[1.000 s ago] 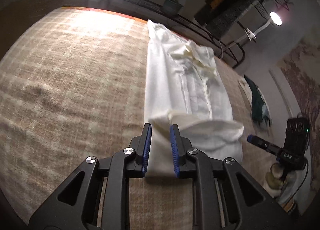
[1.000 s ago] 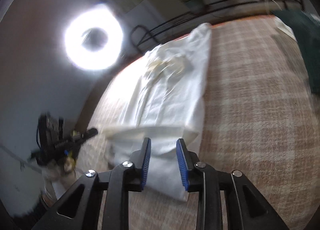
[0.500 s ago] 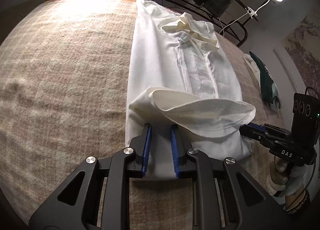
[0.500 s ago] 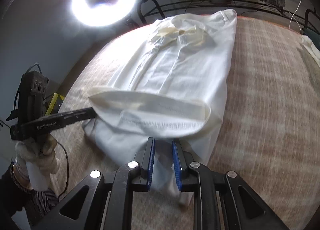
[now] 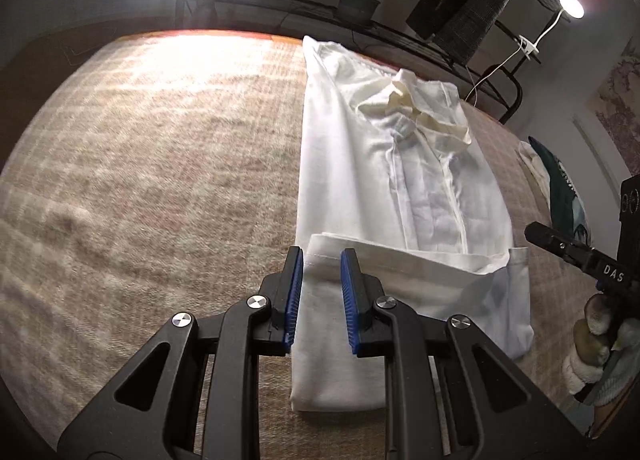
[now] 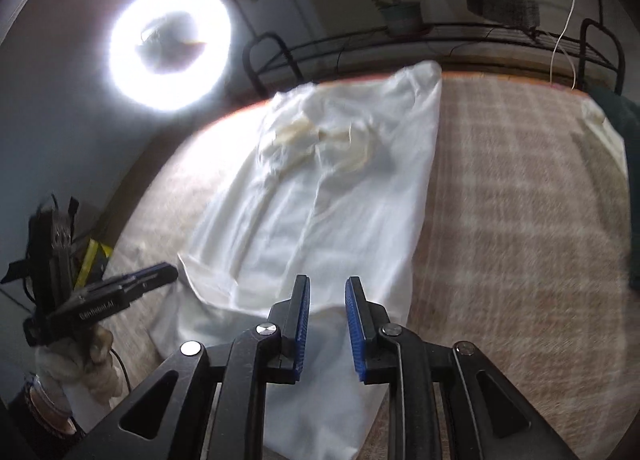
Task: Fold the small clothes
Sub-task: 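Press the new fold flat with both open grippers, then move both tools to the collar end of the shirt and close on it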
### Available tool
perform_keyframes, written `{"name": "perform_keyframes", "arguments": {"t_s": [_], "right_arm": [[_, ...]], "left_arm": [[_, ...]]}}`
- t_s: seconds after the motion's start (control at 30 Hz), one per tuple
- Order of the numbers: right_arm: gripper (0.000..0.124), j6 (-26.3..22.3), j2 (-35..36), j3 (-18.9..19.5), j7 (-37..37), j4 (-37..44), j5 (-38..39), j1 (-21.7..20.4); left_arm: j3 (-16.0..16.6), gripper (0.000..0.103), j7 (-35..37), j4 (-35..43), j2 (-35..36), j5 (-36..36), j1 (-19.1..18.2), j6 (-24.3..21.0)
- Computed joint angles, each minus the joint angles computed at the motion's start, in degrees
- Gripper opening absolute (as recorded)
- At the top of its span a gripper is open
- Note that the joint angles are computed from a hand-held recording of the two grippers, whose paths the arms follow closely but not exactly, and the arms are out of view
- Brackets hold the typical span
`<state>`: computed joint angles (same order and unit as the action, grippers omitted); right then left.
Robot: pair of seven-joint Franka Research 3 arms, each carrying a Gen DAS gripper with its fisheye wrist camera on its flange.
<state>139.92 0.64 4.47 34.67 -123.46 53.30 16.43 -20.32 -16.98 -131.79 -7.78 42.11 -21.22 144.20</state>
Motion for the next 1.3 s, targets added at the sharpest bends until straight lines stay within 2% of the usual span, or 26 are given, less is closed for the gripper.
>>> {"name": "perform_keyframes", "arguments": {"t_s": [0.07, 0.13, 0.2, 0.27, 0.3, 0.37, 0.47, 0.53, 0.6, 0.73, 0.87, 1.1, 1.23, 1.3], "right_arm": [[0.019, -2.7, -0.6, -0.5, -1.1, 0.4, 2.5, -0.5], [0.019, -7.5, -1.1, -1.0, -2.6, 0.8, 3.6, -1.0], [0.019, -13.6, -1.2, -1.3, -3.9, 1.4, 1.9, -1.4], [0.019, -14.4, -2.4, -0.7, -5.6, -0.1, -0.8, -0.8], [0.019, -13.9, -2.7, -0.3, -5.8, -0.7, -1.7, -0.4], [0.019, -11.5, -2.4, 0.5, -4.9, -1.5, -4.1, 0.7], [0.019, -3.8, -0.9, 1.7, -0.6, -2.1, -9.1, 2.4], [0.018, 1.5, 0.4, 2.0, 2.4, -1.4, -11.6, 3.1], [0.025, 3.9, 1.7, 1.8, 5.4, 0.4, -13.1, 3.1], [0.027, 0.7, 3.6, 1.1, 3.9, 5.7, -9.4, 1.4], [0.030, 0.7, 6.5, 1.0, 2.3, 10.3, -7.3, -0.1], [0.030, 1.9, 16.1, 1.5, 7.8, 21.1, -11.5, -1.6], [0.030, 2.1, 23.8, 2.3, 12.6, 30.4, -14.4, -2.3], [0.027, 1.0, 27.7, 3.1, 14.7, 35.7, -15.3, -2.7]], "left_arm": [[0.0, 0.017, 0.7, -0.5, -0.6, 0.2, -0.2, 1.7], [-0.1, 0.017, 1.6, -0.3, -0.1, 0.9, -0.3, 4.6], [0.1, 0.017, 1.6, 0.4, 1.9, 2.3, 0.0, 10.1], [0.3, 0.017, 3.5, 2.5, 4.8, 1.3, -0.4, 11.5], [0.4, 0.017, 4.8, 3.7, 6.1, 0.7, -0.7, 11.0], [0.8, 0.017, 6.8, 7.0, 8.7, 0.3, -1.6, 7.1], [2.0, 0.017, 8.7, 10.1, 10.6, -0.1, -2.5, 0.3], [3.0, 0.017, 9.7, 10.2, 10.7, -1.4, -2.3, -1.2], [3.8, 0.017, 10.5, 9.7, 10.0, -2.5, -1.7, -1.6], [5.0, 0.017, 11.8, 9.5, 8.4, -0.9, 0.1, -1.6], [6.1, 0.017, 14.9, 9.6, 8.2, 0.3, 2.6, -0.1], [8.4, 0.017, 20.9, 11.8, 11.9, 0.5, 6.2, 2.3], [10.1, 0.017, 22.1, 13.8, 15.0, -0.2, 7.8, 5.7], [10.8, 0.017, 22.1, 15.1, 16.2, 0.0, 8.0, 5.9]]}}
